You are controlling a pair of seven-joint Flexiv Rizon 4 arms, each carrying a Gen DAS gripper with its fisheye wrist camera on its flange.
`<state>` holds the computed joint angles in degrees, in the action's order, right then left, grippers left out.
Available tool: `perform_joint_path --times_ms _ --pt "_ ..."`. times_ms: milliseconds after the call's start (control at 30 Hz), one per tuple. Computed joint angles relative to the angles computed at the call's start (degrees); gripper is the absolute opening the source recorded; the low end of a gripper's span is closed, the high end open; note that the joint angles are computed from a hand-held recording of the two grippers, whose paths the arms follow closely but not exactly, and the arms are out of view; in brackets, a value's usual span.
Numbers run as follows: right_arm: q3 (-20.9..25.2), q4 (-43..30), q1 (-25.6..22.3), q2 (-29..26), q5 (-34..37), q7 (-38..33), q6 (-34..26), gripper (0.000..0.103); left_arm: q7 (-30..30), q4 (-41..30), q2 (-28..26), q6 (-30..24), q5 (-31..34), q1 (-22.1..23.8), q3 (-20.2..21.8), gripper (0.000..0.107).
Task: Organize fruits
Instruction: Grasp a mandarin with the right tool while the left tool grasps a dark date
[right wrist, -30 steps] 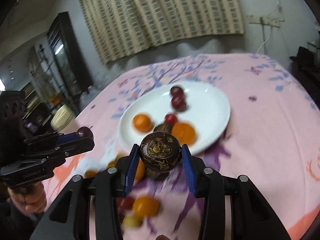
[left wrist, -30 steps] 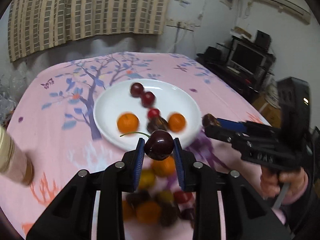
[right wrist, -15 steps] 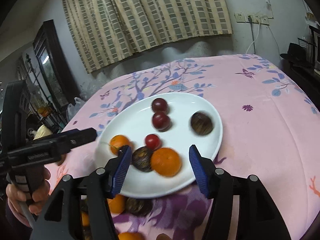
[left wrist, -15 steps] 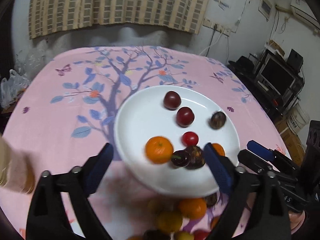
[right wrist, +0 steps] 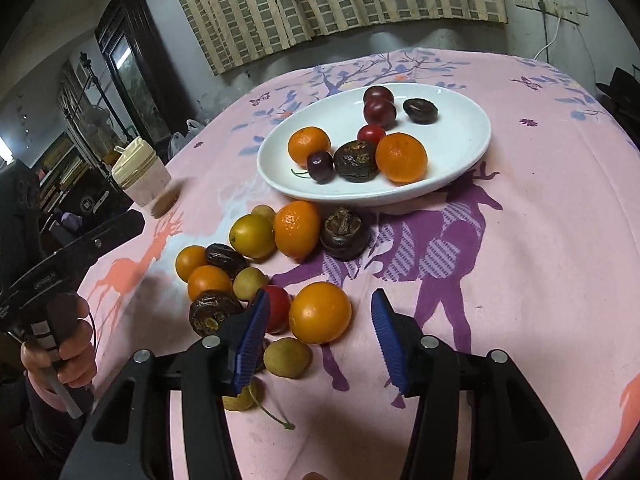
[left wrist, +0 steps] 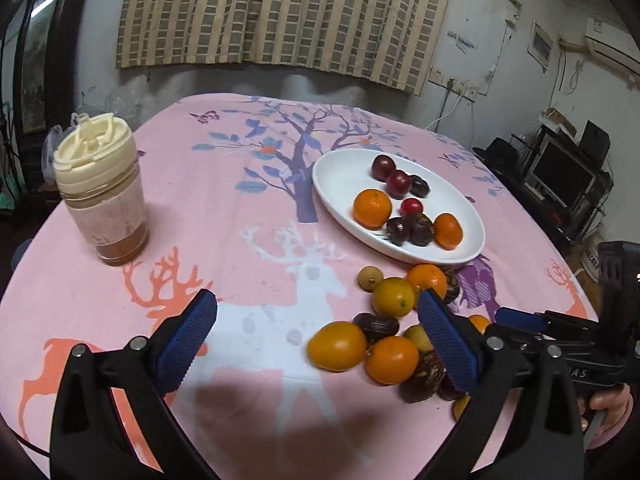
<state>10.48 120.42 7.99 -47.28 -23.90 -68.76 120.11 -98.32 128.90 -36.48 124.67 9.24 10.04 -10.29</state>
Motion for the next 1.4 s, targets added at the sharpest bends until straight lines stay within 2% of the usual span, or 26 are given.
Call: perform_joint_path --times_ms 67,200,300,367,400,467,500,533,633,833,967,1067,1133,1233,1400 --pt "-0.2 0.2 0.4 -0.1 0.1 -0.2 -0.2 0.05 0.4 0.2 0.0 0.6 0.3 -0.4 0.3 0.098" --pt "0.3 -1.2 0.0 -1.1 -0.9 -0.3 -2.1 0.036 0.4 0.2 -0.2 -0.2 4.0 2.5 -2.4 0.098" --pt "-1.8 -0.7 2.8 -0.9 1.3 -2.3 -0.7 0.036 1.6 0.1 -0.4 0.3 5.3 2.2 -2.5 0.098" --pt "-0.3 -0.5 1.2 -0.8 0.6 -2.0 -0.7 0.035 2.0 -0.4 -0.8 -1.6 9.3 5.6 -6.0 0.098" --pt "1.4 -0.5 -1.0 -1.1 -0.7 -1.2 -0.3 0.035 2.4 -0.8 -1.3 -4.1 13.0 9.3 -9.9 0.098" --pt "2.0 -0.2 -2.2 -1.1 -0.9 -0.5 1.8 0.035 4.2 -1.3 -1.7 -7.2 17.3 11.9 -13.2 0.089" --pt "1.2 0.0 -1.5 -0.9 -0.1 -0.6 2.6 0.036 8.2 -0.9 -1.5 -8.2 16.7 10.8 -13.0 0.07" --pt "0.6 0.1 -0.9 -0.7 0.4 -0.6 3.0 0.036 10.0 -0.8 -1.4 -9.0 16.5 9.9 -12.5 0.058" --pt "0.5 -0.1 -1.2 -0.7 -0.4 0.4 1.9 0.036 13.7 -0.5 -2.0 -11.3 15.0 9.0 -12.9 0.046" --pt "-0.2 0.3 -0.4 -0.4 -0.2 0.2 2.7 0.036 18.7 0.4 -3.5 -12.3 12.0 11.0 -16.4 0.041" --pt "-0.3 0.5 -0.3 -0.2 -0.1 0.3 3.1 0.036 21.6 0.5 -3.5 -14.2 8.4 9.6 -16.1 0.041" --pt "-0.2 0.7 -0.4 -0.2 -0.3 0.4 3.3 0.036 23.4 0.8 -4.4 -15.4 7.2 11.6 -18.5 0.04" --pt "-0.4 0.8 -0.2 -0.1 -0.1 0.4 3.6 0.036 24.3 0.7 -5.0 -16.7 5.9 12.2 -19.5 0.036" --pt "-0.5 0.8 0.0 0.0 0.1 0.4 3.9 0.036 25.2 -0.3 -5.2 -18.2 2.6 10.0 -18.1 0.026" --pt "-0.4 1.0 -0.2 0.0 -0.3 0.5 4.2 0.036 25.2 -0.6 -8.0 -18.7 1.3 15.0 -23.6 0.025"
